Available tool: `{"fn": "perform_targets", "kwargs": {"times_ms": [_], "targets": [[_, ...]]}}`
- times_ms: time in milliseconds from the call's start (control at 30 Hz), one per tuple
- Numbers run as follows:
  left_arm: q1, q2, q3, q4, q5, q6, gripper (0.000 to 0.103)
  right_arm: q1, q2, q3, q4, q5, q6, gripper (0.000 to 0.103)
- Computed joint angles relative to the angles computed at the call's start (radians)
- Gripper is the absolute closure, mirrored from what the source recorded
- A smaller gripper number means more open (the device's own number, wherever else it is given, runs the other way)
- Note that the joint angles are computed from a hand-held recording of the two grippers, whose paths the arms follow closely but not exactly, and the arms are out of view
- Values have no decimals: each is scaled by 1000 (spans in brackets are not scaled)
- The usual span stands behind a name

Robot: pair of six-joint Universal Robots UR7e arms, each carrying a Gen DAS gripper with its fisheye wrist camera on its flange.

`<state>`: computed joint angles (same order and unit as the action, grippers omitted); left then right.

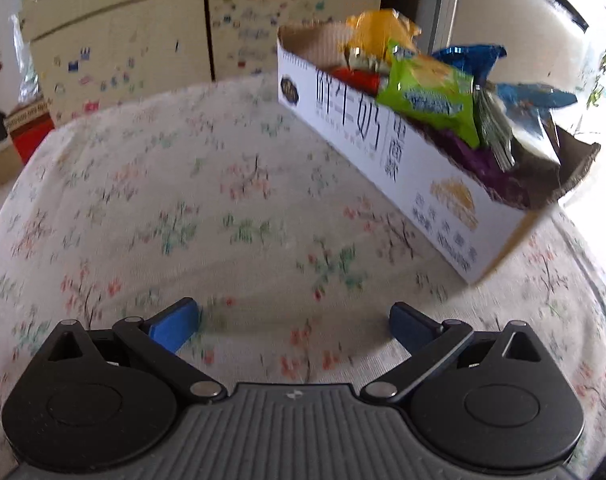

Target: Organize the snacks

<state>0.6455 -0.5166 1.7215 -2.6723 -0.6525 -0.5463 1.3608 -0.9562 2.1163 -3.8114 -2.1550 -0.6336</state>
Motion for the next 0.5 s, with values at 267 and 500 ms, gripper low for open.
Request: {"fn": "perform_targets", "kwargs": {"times_ms": [267,500], "targets": [[11,-1,-8,-15,-22,6,1,-24,104,-74,-181,86,-80,0],[16,-4,-3,-41,-15,2,1,-40,132,-90,-247,149,-105,0]]}}
